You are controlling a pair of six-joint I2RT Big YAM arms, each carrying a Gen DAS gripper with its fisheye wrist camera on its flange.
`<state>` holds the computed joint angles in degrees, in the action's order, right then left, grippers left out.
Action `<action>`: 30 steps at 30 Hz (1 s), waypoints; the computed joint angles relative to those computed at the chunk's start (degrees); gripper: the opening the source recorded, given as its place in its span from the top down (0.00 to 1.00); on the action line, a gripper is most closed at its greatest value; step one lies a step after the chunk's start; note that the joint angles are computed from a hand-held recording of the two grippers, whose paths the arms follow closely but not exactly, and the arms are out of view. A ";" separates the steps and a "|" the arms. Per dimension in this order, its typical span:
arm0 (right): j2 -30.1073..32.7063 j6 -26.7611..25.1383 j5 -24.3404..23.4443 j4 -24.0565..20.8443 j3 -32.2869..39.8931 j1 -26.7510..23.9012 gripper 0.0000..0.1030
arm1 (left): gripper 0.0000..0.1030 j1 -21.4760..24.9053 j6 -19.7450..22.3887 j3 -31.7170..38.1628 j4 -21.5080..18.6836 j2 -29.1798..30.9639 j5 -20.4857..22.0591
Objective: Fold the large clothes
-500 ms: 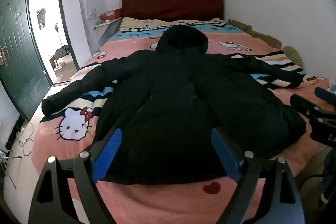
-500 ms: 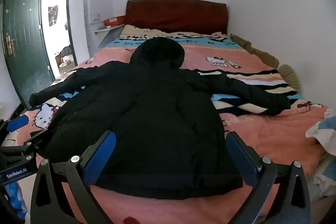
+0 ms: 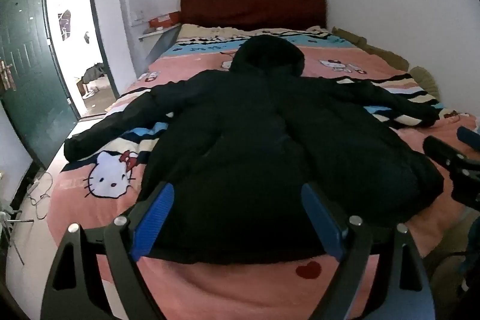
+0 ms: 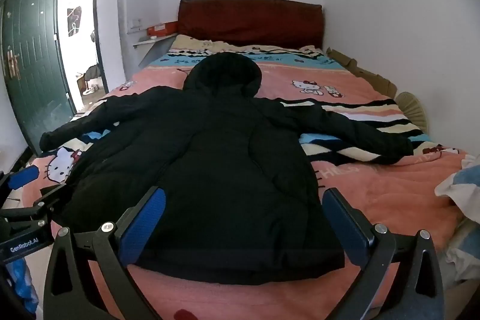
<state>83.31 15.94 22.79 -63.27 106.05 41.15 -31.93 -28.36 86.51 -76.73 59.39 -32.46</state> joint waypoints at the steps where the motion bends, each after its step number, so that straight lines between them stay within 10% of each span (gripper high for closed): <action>1: -0.69 -0.16 -0.29 0.12 -0.71 -0.38 0.00 | 0.15 0.07 -0.13 -0.13 0.06 -0.08 -0.31; 30: 1.43 0.17 -0.51 -2.50 0.73 -0.13 0.00 | 0.15 0.97 -0.62 -0.86 -0.17 0.38 0.46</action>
